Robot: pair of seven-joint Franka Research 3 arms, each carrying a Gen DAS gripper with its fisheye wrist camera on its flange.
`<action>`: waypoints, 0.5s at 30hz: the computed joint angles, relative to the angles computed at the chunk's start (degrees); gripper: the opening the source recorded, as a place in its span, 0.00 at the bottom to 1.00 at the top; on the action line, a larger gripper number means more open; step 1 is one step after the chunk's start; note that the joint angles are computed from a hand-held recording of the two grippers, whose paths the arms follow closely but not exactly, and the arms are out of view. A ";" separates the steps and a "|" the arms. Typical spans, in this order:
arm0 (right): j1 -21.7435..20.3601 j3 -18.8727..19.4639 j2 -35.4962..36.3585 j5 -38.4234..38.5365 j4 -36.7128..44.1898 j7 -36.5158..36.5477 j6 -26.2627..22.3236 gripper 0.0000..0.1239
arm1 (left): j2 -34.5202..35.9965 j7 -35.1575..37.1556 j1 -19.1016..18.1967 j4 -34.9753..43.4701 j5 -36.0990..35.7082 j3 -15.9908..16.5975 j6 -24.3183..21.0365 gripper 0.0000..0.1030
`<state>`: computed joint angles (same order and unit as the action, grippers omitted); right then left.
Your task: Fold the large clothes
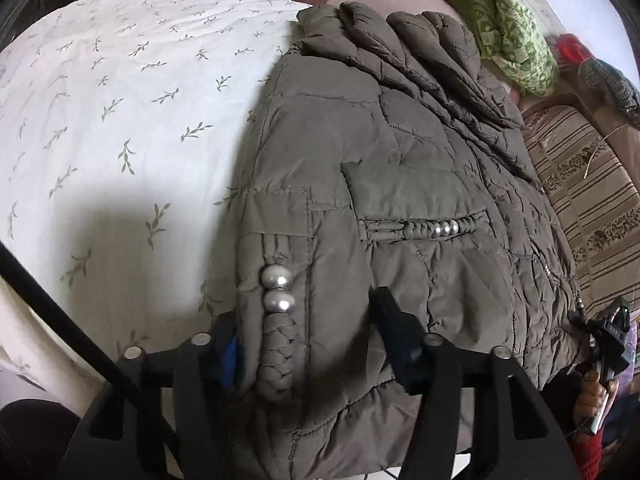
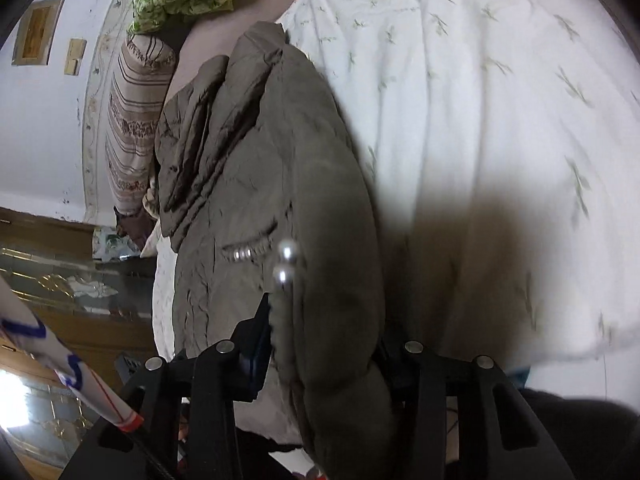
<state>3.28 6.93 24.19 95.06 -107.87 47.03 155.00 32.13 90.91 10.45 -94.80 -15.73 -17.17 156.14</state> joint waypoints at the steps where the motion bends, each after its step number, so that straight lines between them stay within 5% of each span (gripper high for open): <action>1: 0.23 0.02 -0.22 -0.42 -0.52 0.37 0.39 0.37 | 0.40 0.02 -0.14 0.56 0.16 0.04 0.29 0.62; 5: 1.81 0.03 -0.68 -2.67 -1.38 1.15 3.63 0.38 | 0.42 0.24 -1.17 0.11 2.27 0.43 2.06 0.65; 11: 3.71 0.80 -1.39 -6.60 -2.61 3.63 9.11 0.38 | -0.33 6.71 4.89 -2.67 -5.12 -5.93 3.01 0.65; 15: 4.28 1.34 -2.11 -6.64 -3.60 4.01 10.86 0.38 | -0.35 9.32 5.03 -2.94 -7.50 -6.28 3.46 0.70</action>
<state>7.56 8.26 22.08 88.43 -111.47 51.04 165.86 31.78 100.23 15.48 -97.74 -23.23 -23.46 159.60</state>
